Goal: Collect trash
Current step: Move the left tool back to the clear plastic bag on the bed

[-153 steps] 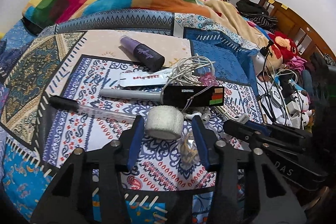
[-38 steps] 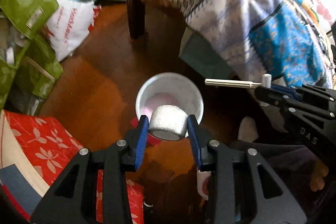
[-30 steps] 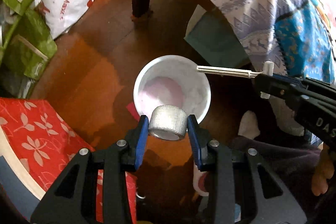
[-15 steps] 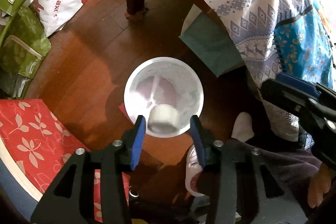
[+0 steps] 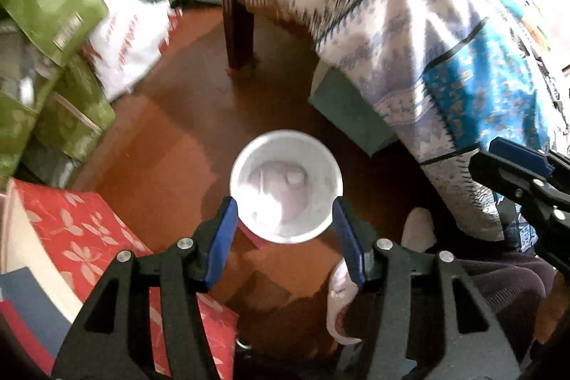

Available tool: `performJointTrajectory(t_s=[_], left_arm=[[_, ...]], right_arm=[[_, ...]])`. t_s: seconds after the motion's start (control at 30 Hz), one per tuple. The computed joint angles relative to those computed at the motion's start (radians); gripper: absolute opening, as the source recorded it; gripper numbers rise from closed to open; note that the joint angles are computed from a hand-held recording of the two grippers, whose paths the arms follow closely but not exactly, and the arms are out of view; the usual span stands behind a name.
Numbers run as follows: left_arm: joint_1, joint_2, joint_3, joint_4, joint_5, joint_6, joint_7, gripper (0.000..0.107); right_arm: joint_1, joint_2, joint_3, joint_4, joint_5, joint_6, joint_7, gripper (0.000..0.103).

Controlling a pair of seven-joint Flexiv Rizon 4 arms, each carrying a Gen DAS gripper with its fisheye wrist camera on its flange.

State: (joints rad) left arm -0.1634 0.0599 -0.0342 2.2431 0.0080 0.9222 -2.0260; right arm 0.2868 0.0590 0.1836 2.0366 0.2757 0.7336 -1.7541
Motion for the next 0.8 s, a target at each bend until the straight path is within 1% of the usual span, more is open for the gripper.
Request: performJointTrajectory(t_s=[0.2,0.3,0.47,0.53,0.63,0.8], left_arm=[[-0.007,0.113,-0.029,-0.018,0.091,-0.012,-0.074,0.054],[-0.001,0.167,-0.064,-0.052,0.165,-0.043,-0.119,0.054],[-0.001,0.236,-0.118,-0.1,0.252,-0.072,-0.181,0.054],[-0.003,0.257,-0.137,-0.119,0.268,-0.079,-0.202,0.054],[-0.003,0.281,-0.164,-0.15,0.295,-0.087,-0.22,0.054],[-0.005,0.293,-0.203,-0.212,0.33,-0.096,-0.237,0.054]], right_arm=[[-0.013,0.108,-0.014,0.039,0.029,0.026,-0.03,0.042],[-0.012,0.165,-0.029,0.053,0.046,0.038,-0.05,0.042],[-0.006,0.256,-0.062,0.07,0.079,0.054,-0.084,0.042],[-0.005,0.3,-0.078,0.078,0.092,0.061,-0.099,0.042],[-0.015,0.361,-0.093,0.099,0.089,0.11,-0.101,0.042],[-0.022,0.446,-0.145,0.112,0.087,0.161,-0.11,0.042]])
